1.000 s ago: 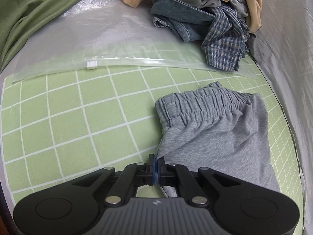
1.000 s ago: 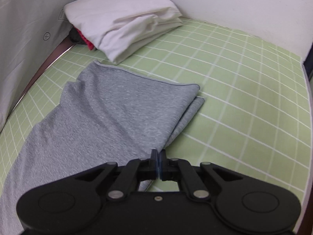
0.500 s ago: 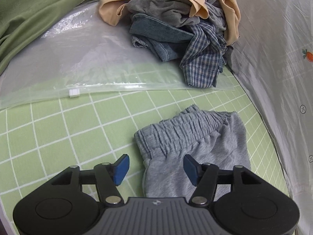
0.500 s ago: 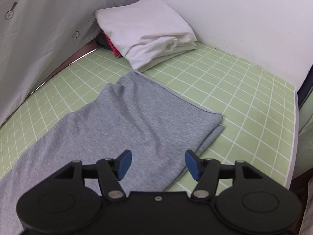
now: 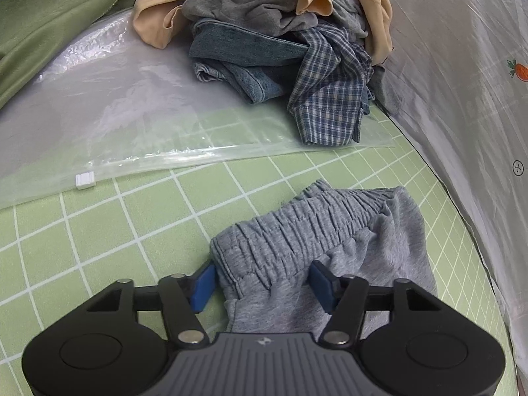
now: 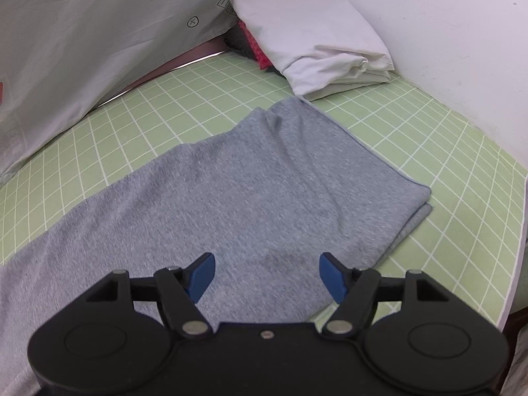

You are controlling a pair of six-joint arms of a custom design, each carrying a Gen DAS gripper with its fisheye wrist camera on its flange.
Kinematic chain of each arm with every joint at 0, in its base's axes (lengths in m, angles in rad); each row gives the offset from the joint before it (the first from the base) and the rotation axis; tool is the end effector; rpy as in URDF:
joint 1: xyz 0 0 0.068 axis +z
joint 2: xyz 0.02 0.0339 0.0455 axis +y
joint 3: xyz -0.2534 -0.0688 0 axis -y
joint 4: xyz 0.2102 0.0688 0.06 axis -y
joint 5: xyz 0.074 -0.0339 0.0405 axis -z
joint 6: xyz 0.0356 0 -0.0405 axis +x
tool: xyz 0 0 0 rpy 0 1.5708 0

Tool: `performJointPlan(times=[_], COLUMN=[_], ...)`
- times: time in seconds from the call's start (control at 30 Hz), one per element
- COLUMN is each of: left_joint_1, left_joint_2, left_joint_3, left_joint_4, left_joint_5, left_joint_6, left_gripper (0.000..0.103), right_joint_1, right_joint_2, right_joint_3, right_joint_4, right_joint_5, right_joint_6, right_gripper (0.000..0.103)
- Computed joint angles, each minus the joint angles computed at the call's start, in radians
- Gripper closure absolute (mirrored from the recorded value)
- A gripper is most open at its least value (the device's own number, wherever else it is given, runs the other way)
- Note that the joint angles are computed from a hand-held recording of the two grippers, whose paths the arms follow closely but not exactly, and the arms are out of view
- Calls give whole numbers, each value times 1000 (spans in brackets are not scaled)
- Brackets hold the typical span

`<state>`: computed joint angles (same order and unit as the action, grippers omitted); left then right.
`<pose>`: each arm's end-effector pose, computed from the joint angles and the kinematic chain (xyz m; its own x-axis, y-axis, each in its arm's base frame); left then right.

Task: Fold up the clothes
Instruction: 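Grasp the grey waistband with the left gripper and lift it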

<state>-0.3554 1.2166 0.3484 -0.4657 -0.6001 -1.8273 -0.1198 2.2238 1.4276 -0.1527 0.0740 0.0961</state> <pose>0.1364 -0.0292 0.1290 0.0736 -0.8788 -0.4714 -0.9228 0.1192 -0.3663 0.4243 -0.0537 0.1175 -0.7877 0.1912 -0.5857 0.2386 0.9711 -0.0039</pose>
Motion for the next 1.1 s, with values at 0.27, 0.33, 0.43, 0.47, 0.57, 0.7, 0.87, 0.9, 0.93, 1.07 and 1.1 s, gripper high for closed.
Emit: performJointPlan(times=[0.27, 0.33, 0.43, 0.47, 0.57, 0.7, 0.87, 0.9, 0.93, 1.07, 1.1], left_joint_1=[-106, -145, -183, -189, -211, -245, -262, -267, -273, -285, -285], left_joint_2=[-191, -173, -86, -41, 97, 345, 616, 665, 695, 601, 577], left_joint_3=[19, 67, 163, 202, 337, 573, 781, 820, 840, 736, 725], left_joint_4=[-8, 18, 90, 138, 243, 263, 156, 126, 110, 172, 171], left_joint_5=[-158, -200, -207, -184, -109, 21, 205, 230, 246, 190, 163], left_joint_6=[155, 196, 296, 351, 488, 646, 659, 655, 648, 585, 577], left_gripper=[90, 90, 90, 90, 90, 90, 84, 84, 81, 62, 61], right_joint_1=[-11, -15, -27, -31, -51, -88, -133, -140, -149, -175, -178], right_joint_2=[1, 0, -1, -3, -10, -7, 14, 16, 17, 23, 28], right_joint_3=[-8, -16, -30, -38, -63, -81, -67, -65, -63, -59, -53], right_joint_4=[5, 10, 19, 26, 45, 58, 49, 49, 50, 54, 50], right_joint_5=[-37, -53, -85, -95, -123, -155, -179, -182, -187, -198, -199], right_joint_6=[8, 11, 14, 11, 4, -2, 7, 8, 8, 1, 4], right_gripper=[33, 33, 33, 33, 33, 33, 33, 33, 33, 33, 33])
